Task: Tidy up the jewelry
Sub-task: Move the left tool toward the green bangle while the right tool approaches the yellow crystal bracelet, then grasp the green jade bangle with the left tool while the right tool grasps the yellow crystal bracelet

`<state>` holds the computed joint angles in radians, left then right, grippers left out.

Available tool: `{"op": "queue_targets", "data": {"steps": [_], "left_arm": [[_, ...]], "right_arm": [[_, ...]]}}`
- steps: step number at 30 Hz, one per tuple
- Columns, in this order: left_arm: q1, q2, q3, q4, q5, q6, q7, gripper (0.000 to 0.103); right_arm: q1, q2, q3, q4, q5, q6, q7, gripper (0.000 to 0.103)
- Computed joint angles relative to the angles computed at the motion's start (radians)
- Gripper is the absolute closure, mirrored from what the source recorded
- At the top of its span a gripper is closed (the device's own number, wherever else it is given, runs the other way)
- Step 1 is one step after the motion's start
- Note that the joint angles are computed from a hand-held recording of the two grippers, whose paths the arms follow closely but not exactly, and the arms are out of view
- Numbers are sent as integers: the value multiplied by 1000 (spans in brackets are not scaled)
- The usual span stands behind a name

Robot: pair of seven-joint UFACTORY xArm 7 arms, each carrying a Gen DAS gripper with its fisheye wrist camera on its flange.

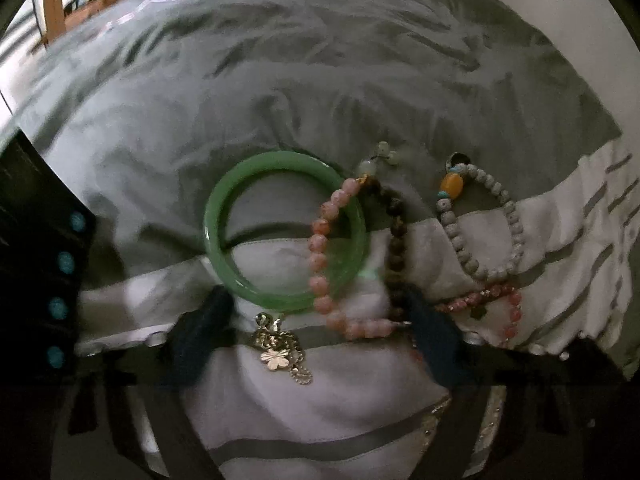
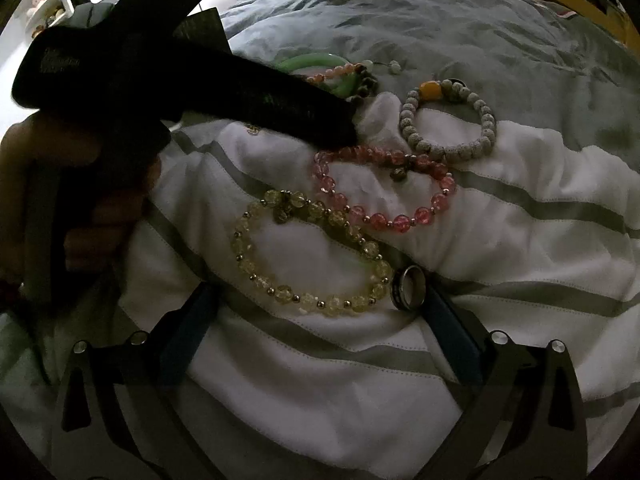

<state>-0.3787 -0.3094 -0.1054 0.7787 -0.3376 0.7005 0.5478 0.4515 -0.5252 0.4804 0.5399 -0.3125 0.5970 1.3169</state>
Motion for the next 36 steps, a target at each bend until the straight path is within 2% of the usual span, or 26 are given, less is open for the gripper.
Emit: {"op": "queue_targets", "data": {"steps": [1, 2, 4, 5, 6, 7, 9, 10, 11, 16, 21, 25, 29, 31, 34, 35, 36], "left_arm": [[2, -17, -1, -9, 2, -6, -5, 35], [3, -19, -1, -6, 3, -6, -13, 46], [2, -9, 18, 21, -29, 24, -19, 59], [3, -3, 26, 33, -44, 40, -15, 63], [2, 4, 37, 47, -68, 62, -5, 68], [4, 7, 42, 55, -87, 77, 1, 71], [11, 9, 41, 61, -103, 80, 13, 85], [13, 1, 36, 58, -107, 83, 12, 88], [15, 0, 34, 62, -110, 85, 12, 94], [18, -2, 41, 77, -150, 103, 29, 96], [29, -25, 64, 70, -194, 130, 77, 98], [27, -20, 73, 82, -238, 158, 104, 99], [45, 6, 64, 88, -241, 176, 92, 99], [50, 27, 74, 97, -275, 199, 98, 99], [67, 70, 92, 121, -352, 259, 115, 92], [76, 78, 93, 126, -369, 273, 120, 87], [83, 86, 99, 134, -400, 300, 132, 76]], "right_arm": [[-7, -10, 10, -3, -12, -6, 14, 3], [-9, -21, 16, -3, -18, -5, 21, 7], [-2, -55, 33, -5, -25, 8, 34, 32], [7, -70, 42, -2, -22, 24, 37, 51], [9, -71, 41, -3, -23, 16, 33, 62], [14, -77, 37, -7, -20, 7, 28, 66], [13, -87, 42, -9, -23, 2, 23, 76], [10, -99, 47, -14, -27, -10, 27, 80], [8, -114, 52, -20, -31, -16, 30, 88], [-21, -179, 86, -47, -54, -56, 51, 90], [-67, -275, 116, -94, -65, -146, 93, 90], [-69, -303, 117, -104, -34, -145, 88, 90], [-59, -266, 115, -92, -10, -144, 56, 90], [-54, -253, 113, -87, -3, -135, 44, 90], [-51, -241, 109, -85, 7, -128, 37, 89], [-51, -230, 108, -79, 12, -115, 35, 89], [-48, -215, 107, -72, 17, -99, 31, 89]]}}
